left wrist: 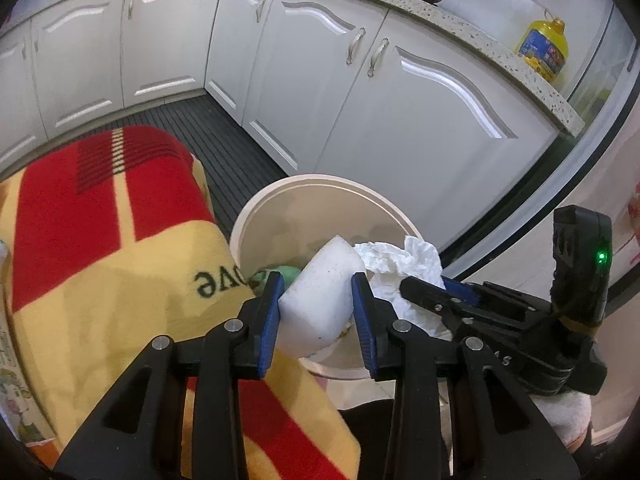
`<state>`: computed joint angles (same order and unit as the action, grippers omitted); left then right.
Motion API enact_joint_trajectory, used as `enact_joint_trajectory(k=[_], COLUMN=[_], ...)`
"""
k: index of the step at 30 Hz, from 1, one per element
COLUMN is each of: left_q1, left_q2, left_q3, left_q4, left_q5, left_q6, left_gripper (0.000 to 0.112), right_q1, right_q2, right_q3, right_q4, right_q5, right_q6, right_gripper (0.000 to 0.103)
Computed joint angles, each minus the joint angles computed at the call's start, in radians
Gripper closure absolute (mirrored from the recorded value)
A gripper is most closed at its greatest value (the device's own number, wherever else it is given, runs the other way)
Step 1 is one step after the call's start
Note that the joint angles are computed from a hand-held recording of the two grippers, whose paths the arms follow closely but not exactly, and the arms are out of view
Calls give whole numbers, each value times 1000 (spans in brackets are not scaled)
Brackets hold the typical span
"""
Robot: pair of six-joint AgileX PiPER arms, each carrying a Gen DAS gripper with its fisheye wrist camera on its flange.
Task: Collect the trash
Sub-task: 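Open both grippers to drop the tissues and sponge into the bin, then move both open grippers back over the table toward the boxes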
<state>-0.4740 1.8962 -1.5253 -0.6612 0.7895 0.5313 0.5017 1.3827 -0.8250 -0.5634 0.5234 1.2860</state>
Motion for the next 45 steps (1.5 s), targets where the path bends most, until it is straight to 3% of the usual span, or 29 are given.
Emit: enact_joint_trajectory(k=[3, 4, 16, 23, 29, 45], left_q1=[-5, -4, 9, 12, 26, 173], left_q2=[12, 15, -25, -97, -182, -425], left_q3=[-7, -11, 27, 99, 192, 430], left_q4=[-8, -3, 15, 19, 29, 30], left_q5=[-1, 4, -5, -36, -91, -167], left_q6=[-10, -18, -35, -11, 8, 91], left_gripper=[68, 63, 57, 57, 57, 57], right_q1=[-2, 1, 5, 53, 107, 305], right_q2=[25, 28, 0, -10, -24, 36], right_q3=[-9, -7, 27, 0, -35, -215], right_q4=[-11, -19, 8, -18, -47, -116], right_q5=[12, 12, 11, 60, 111, 250], right_q6=[6, 18, 31, 66, 101, 164], right_gripper=[58, 55, 55, 54, 46, 39])
